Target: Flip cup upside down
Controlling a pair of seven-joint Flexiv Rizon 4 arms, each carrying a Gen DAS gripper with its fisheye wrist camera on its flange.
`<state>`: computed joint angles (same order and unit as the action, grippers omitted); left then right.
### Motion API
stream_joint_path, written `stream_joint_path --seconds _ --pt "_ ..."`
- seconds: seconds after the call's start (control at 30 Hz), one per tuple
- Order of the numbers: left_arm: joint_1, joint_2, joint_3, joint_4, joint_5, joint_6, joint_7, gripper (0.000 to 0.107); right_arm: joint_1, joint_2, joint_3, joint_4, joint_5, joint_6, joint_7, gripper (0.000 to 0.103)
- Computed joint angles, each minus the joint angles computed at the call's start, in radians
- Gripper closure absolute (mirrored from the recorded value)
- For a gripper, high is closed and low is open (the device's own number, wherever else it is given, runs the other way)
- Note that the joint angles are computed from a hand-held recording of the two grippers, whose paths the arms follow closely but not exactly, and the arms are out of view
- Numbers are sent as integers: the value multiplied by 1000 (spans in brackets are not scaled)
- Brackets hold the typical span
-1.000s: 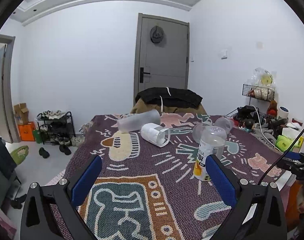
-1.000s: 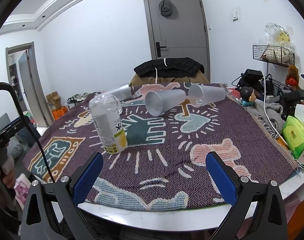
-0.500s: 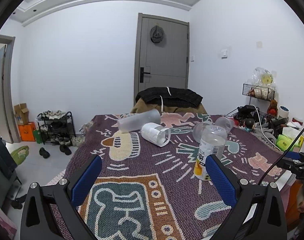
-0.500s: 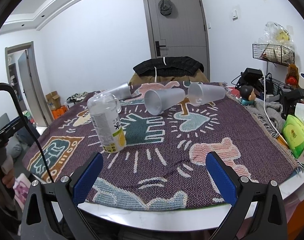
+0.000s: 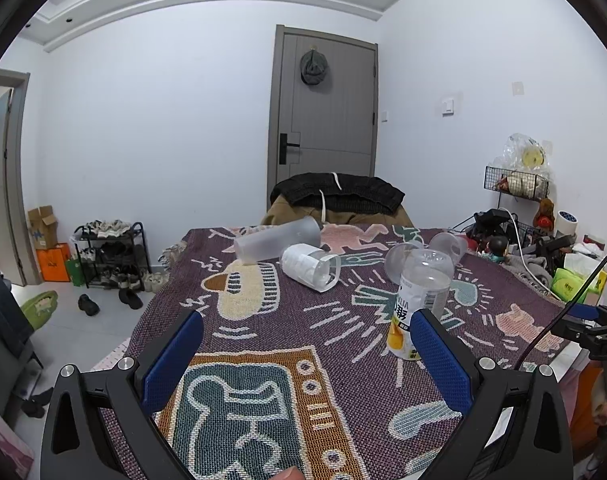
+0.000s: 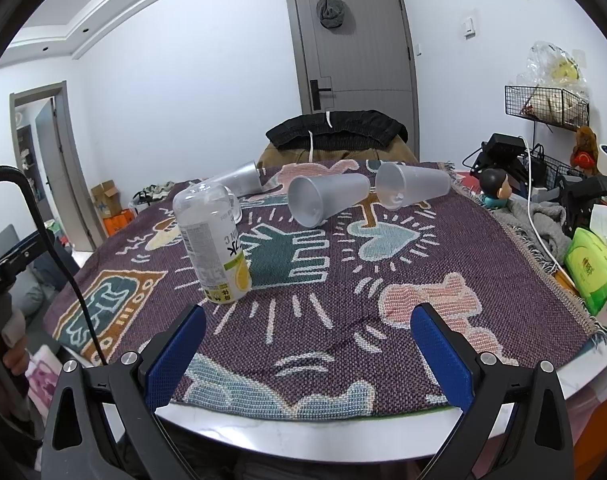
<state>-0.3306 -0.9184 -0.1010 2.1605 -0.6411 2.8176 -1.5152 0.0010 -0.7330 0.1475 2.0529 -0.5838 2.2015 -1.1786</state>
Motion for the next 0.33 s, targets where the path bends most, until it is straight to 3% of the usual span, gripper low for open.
stream_joint_path --seconds 0.33 --pt "-13 -12 2 -7 -16 20 12 4 2 -3 0 -5 0 -4 -9 0"
